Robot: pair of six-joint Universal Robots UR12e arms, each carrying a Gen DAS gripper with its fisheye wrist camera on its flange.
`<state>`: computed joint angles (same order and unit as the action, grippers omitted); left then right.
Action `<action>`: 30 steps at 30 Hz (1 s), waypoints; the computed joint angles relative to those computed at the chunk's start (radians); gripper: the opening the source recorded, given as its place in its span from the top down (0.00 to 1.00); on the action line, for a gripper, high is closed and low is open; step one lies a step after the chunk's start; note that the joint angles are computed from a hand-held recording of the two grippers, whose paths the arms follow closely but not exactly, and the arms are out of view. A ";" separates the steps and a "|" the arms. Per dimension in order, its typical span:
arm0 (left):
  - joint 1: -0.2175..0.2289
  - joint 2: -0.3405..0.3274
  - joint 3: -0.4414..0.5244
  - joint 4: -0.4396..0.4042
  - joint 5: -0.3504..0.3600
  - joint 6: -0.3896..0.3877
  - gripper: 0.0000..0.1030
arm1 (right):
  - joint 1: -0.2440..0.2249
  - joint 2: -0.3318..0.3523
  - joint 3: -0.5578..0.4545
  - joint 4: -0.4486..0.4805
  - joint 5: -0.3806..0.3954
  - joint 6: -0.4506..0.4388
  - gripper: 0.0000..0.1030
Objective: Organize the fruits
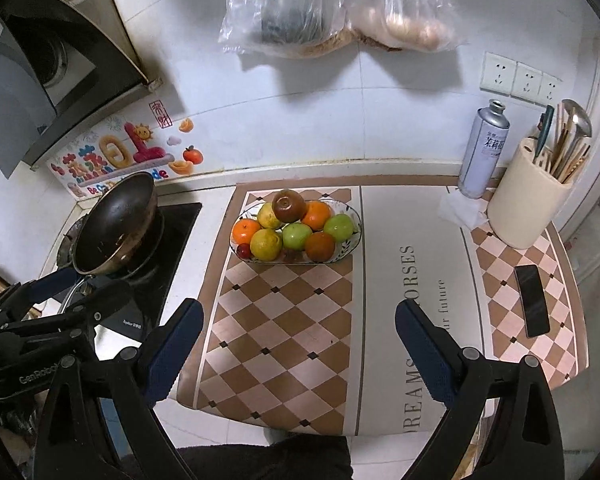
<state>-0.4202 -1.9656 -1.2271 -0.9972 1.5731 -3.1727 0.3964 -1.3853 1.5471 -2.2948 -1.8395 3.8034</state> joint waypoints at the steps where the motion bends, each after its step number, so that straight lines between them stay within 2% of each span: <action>1: -0.001 0.000 0.000 0.005 0.000 0.003 0.11 | 0.000 0.000 0.000 0.002 -0.005 0.001 0.04; 7: -0.004 -0.023 0.018 0.020 0.007 -0.016 0.11 | -0.019 0.020 -0.006 -0.004 -0.018 -0.006 0.04; 14: -0.012 -0.081 0.069 0.038 0.052 -0.045 0.11 | -0.053 0.064 -0.026 -0.023 -0.017 -0.029 0.04; 20: -0.014 -0.124 0.114 0.022 0.072 -0.064 0.11 | -0.077 0.090 -0.037 -0.021 0.000 -0.043 0.04; 30: -0.019 -0.157 0.142 -0.019 0.091 -0.076 0.11 | -0.096 0.119 -0.044 -0.027 0.033 -0.059 0.04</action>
